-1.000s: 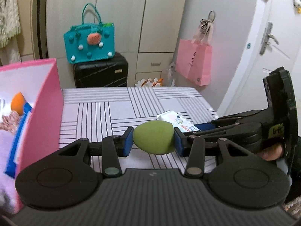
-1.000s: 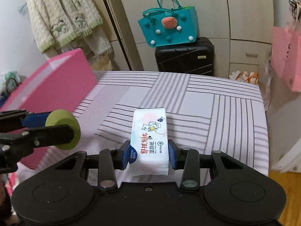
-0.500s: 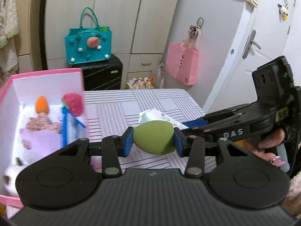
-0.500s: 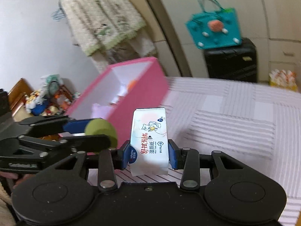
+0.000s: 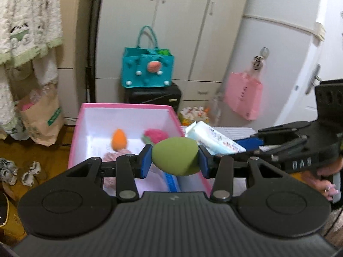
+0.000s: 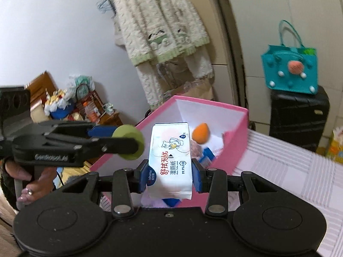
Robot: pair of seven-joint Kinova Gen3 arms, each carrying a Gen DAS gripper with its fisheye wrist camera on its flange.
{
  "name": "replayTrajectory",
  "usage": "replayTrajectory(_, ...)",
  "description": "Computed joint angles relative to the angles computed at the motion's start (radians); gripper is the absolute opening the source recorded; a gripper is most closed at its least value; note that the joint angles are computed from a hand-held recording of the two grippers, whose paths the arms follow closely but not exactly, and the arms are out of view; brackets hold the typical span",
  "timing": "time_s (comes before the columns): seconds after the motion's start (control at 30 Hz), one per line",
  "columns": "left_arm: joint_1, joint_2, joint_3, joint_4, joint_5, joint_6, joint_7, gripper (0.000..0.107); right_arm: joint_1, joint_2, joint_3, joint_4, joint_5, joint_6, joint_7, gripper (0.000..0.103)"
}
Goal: Organize soft objects
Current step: 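Carry the green sponge and white wipes pack over the pink box with both tools, then open the left tool over the box while the right tool releases the white wipes pack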
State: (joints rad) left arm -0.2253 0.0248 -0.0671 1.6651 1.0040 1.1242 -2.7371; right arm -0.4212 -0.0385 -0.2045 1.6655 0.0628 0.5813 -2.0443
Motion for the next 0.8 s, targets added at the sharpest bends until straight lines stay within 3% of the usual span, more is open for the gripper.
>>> replayTrajectory(0.2,0.022,0.080,0.036,-0.084,-0.064,-0.116,0.101,0.044,-0.027,0.183,0.021,-0.210,0.006,0.142,0.118,0.046)
replayTrajectory(0.37,0.043,0.149,0.077,-0.158,-0.169,-0.203,0.225,0.044,-0.008,0.333,0.039,-0.391,-0.073,0.293,0.243,0.046)
replayTrajectory(0.6,0.073,0.291,0.142,-0.334,-0.335,-0.145,0.412,0.043,-0.036,0.485,0.055,-0.594,-0.086,0.452,0.407,0.047)
replayTrajectory(0.8,0.066,0.386,0.187,-0.445,-0.397,-0.042,0.521,0.043,-0.043,0.425,0.084,-0.501,-0.072,0.387,0.412,0.051)
